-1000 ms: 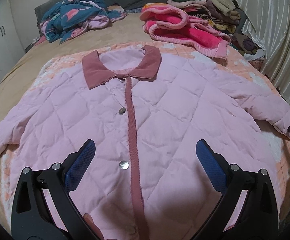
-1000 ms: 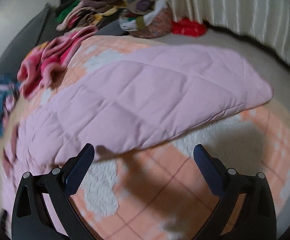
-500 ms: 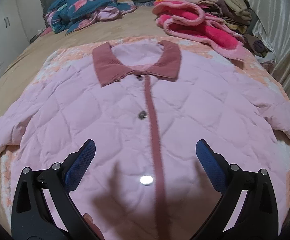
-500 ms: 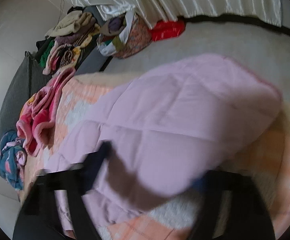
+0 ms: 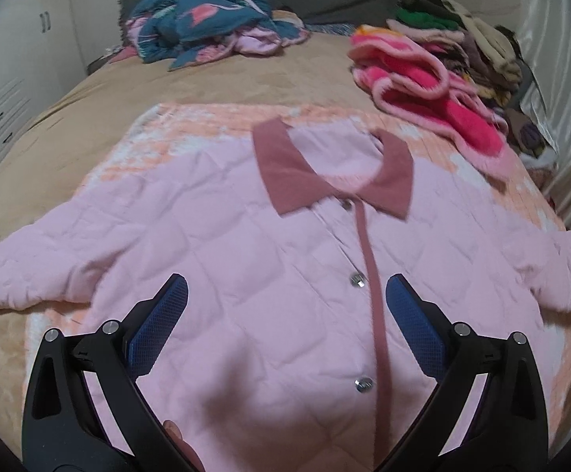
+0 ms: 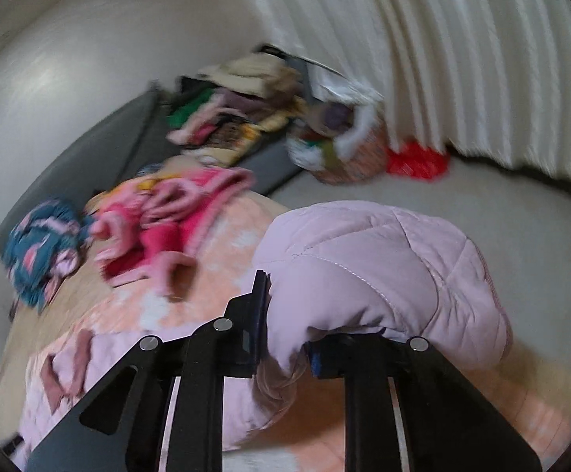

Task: Fold large clothes
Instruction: 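Lift the held sleeve with the right tool and fold it across the jacket body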

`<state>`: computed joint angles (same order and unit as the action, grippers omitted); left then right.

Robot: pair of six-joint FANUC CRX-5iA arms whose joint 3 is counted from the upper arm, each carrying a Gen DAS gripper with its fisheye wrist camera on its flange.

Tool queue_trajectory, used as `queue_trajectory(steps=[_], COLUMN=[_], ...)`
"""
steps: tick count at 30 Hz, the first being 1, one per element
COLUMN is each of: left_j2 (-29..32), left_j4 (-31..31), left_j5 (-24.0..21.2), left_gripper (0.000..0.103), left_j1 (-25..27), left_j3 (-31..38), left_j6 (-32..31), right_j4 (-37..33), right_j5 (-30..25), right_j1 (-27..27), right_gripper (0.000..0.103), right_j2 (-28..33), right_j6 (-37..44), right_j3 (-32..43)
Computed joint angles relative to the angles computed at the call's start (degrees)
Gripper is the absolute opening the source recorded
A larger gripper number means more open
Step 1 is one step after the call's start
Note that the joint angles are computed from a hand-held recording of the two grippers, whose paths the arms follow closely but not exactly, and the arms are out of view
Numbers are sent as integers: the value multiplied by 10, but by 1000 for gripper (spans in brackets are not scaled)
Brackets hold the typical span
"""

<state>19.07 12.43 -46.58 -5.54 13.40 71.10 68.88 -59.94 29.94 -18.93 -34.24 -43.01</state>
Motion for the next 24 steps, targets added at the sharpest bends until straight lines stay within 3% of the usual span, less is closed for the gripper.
queue_trajectory(steps=[10,14,20,24], left_j2=[13,13,24,32], left_j4=[31,47,81,124], left_j5=[-18,-18,-28,-35], left_gripper=[95,95,95,95], left_j1=[38,52,78,98], left_j3=[50,49,39,22], left_j6=[8,8,5,-1], right_j4=[75,90,111,82], right_j5=[-3,26,91,128], right_j1=[46,59,72,83], right_gripper=[17,17,17,17], right_j2=[131,186,246,291], right_j6=[195,249,255,270], right_j3=[157,213,254,288])
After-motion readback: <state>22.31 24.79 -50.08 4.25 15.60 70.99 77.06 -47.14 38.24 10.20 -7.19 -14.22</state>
